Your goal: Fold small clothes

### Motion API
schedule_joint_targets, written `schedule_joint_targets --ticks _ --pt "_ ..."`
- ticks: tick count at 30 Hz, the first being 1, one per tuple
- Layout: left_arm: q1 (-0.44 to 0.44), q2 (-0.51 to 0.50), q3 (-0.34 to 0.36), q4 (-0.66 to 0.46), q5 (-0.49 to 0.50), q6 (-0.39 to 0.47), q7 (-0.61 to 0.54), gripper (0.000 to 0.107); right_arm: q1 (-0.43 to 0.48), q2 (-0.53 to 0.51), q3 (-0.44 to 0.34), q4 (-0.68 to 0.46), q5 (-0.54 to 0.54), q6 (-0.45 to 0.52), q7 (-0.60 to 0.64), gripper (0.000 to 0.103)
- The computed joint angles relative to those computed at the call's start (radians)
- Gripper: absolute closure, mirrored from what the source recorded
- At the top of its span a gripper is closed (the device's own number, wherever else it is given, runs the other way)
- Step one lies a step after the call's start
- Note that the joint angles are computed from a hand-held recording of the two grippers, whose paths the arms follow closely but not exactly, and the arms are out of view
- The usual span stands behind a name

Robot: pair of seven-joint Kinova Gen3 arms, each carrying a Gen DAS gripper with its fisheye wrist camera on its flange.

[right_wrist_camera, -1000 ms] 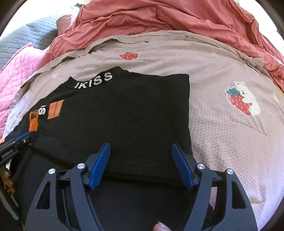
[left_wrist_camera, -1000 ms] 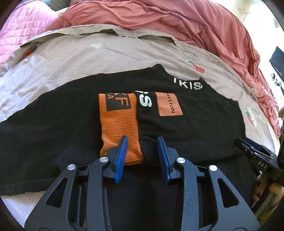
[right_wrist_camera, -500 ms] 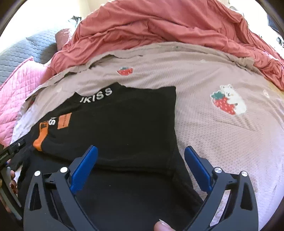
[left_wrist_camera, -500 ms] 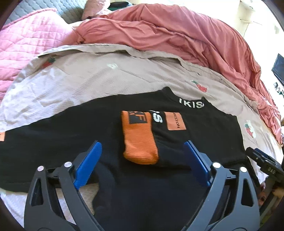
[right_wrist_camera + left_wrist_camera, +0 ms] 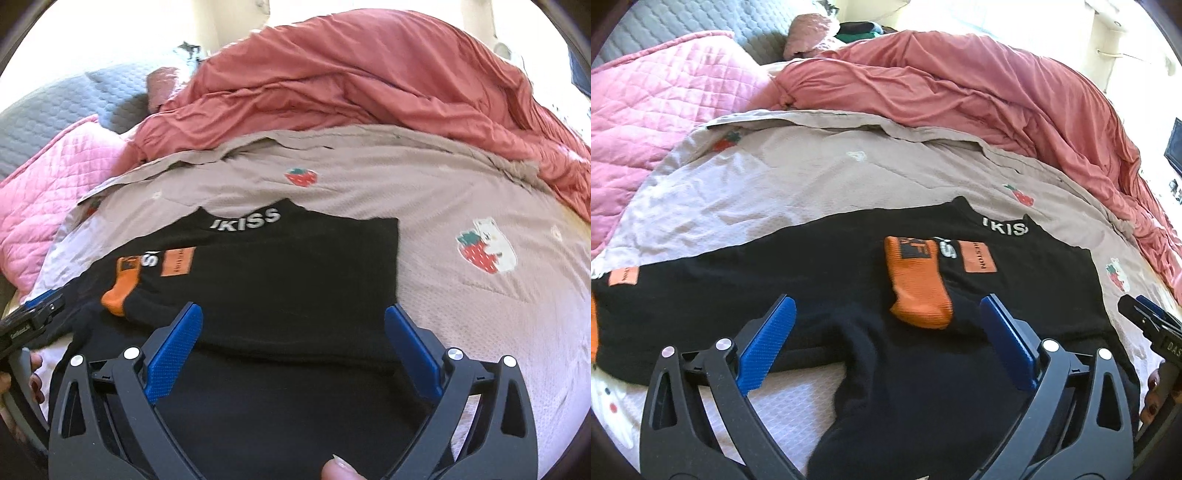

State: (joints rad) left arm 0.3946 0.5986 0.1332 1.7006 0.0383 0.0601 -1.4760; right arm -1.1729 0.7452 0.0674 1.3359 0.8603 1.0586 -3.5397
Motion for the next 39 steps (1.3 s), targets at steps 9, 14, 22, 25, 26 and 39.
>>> schedule_joint_targets --ticks 9,14,22,25,26,39 --pt "-0.029 -0.043 -0.024 0.089 0.009 -0.049 0.018 0.014 -0.028 0.055 0.007 -0.127 0.007 0.015 0.107 0.005" --pt "-0.035 -0.061 -0.048 0.138 0.019 -0.082 0.033 0.014 -0.042 0.082 0.020 -0.186 -0.009 0.019 0.155 0.005" --pt "-0.009 -0.079 -0.117 0.183 0.042 -0.104 0.059 0.014 -0.054 0.127 0.033 -0.278 -0.050 0.012 0.240 0.005" --pt "0.012 -0.088 -0.159 0.199 0.057 -0.111 0.069 0.014 -0.059 0.143 0.041 -0.312 -0.066 0.007 0.271 0.005" --pt "0.018 -0.091 -0.170 0.204 0.061 -0.115 0.071 0.014 -0.061 0.146 0.045 -0.318 -0.070 0.005 0.276 0.005" --pt "-0.063 -0.112 -0.180 0.246 0.116 -0.124 0.134 0.014 -0.073 0.210 0.070 -0.455 -0.127 0.010 0.394 0.005"
